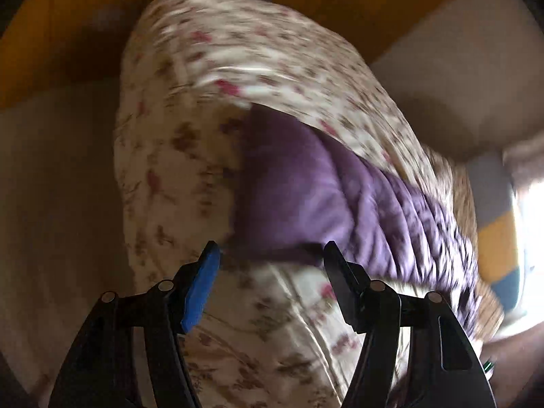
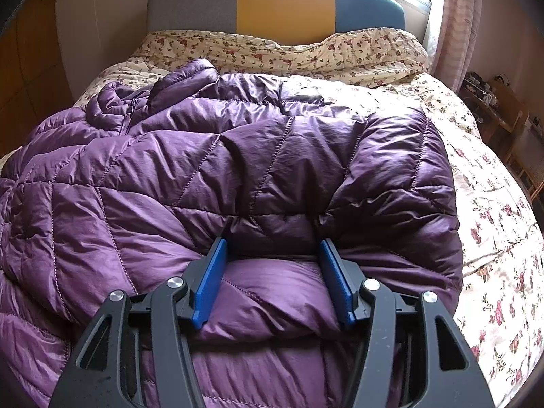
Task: Fold large clothes
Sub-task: 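Close the left tool on the sleeve cuff and lift it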
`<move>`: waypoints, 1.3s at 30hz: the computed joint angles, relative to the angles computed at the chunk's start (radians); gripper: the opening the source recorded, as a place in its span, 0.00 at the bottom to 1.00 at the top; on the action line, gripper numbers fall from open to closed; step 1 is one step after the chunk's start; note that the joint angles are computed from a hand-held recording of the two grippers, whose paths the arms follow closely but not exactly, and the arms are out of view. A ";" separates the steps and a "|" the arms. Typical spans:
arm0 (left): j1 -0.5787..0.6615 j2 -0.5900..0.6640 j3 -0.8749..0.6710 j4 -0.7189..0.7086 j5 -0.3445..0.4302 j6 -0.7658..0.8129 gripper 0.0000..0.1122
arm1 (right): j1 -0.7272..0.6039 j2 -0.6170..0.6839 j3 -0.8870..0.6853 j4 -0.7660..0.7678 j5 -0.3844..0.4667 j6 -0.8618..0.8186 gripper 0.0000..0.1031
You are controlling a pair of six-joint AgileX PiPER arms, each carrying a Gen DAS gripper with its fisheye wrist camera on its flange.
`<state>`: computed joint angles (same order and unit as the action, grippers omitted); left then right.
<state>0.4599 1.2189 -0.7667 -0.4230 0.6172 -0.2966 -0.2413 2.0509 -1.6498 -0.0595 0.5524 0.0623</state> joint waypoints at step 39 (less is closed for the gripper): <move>-0.674 0.343 -0.545 0.475 -0.109 -0.276 0.05 | -0.011 0.001 0.001 0.027 -0.003 -0.024 0.55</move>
